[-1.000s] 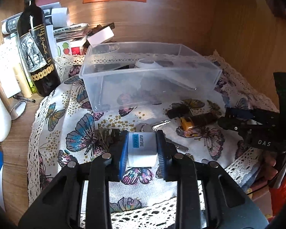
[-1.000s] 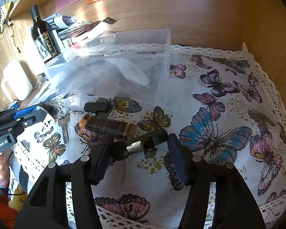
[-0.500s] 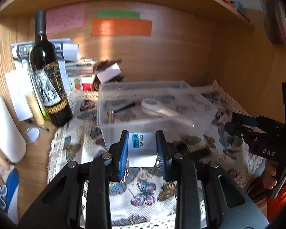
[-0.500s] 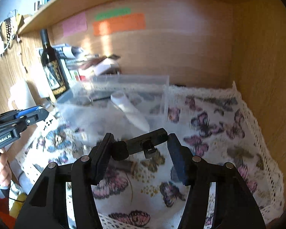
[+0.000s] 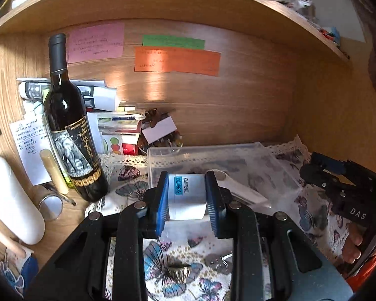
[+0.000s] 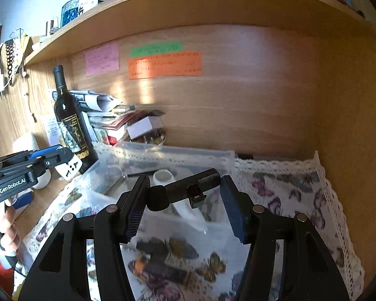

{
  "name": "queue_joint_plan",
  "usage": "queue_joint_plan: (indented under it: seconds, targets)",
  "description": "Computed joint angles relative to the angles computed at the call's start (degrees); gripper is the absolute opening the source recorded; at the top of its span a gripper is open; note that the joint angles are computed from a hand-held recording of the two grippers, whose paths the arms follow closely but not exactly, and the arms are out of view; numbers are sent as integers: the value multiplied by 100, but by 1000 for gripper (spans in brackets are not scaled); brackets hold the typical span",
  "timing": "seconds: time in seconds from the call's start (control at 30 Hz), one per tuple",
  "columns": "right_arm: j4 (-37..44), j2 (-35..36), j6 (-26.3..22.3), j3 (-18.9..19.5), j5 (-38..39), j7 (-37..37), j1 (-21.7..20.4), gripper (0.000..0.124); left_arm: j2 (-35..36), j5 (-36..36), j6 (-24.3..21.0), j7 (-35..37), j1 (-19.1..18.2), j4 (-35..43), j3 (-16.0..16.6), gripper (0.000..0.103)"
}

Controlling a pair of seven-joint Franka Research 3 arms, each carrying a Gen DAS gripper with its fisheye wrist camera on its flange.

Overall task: Organize rigid objects
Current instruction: 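Drop the plug adapter into the box with the left tool while the right tool drops the black piece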

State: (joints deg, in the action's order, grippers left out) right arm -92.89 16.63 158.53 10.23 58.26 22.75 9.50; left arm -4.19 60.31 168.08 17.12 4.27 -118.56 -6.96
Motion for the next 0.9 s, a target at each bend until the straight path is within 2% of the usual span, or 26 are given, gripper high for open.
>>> queue_joint_plan:
  seconds: [0.13,0.3,0.43,0.57,0.8,0.9]
  targets:
    - [358,316,28,-60,-470,449,145,55,273,-259,-67,266,-38,249,57,28]
    - [862,795,-138,-155,-1336,1312,292,55,662,-878,-220,910,-181,534,157,28]
    - [1176,1124,-237,-204,-1993,1914,385,55,974,-1642,-242,1736,-256,700,193,28]
    - [1441,1381,-449,-236,-2486,2407,411,55,1214,-1984,-339,2125,-364,846,272,28]
    - [1582,1535,-582,-156,-2861,2694,353,56,1485,-2509,-378,2576,-406,997,334,28]
    - [1481,1495,-476,-169,-2990,2715,390,57,1529,-2590,-406,2632,-471,1018,392,28]
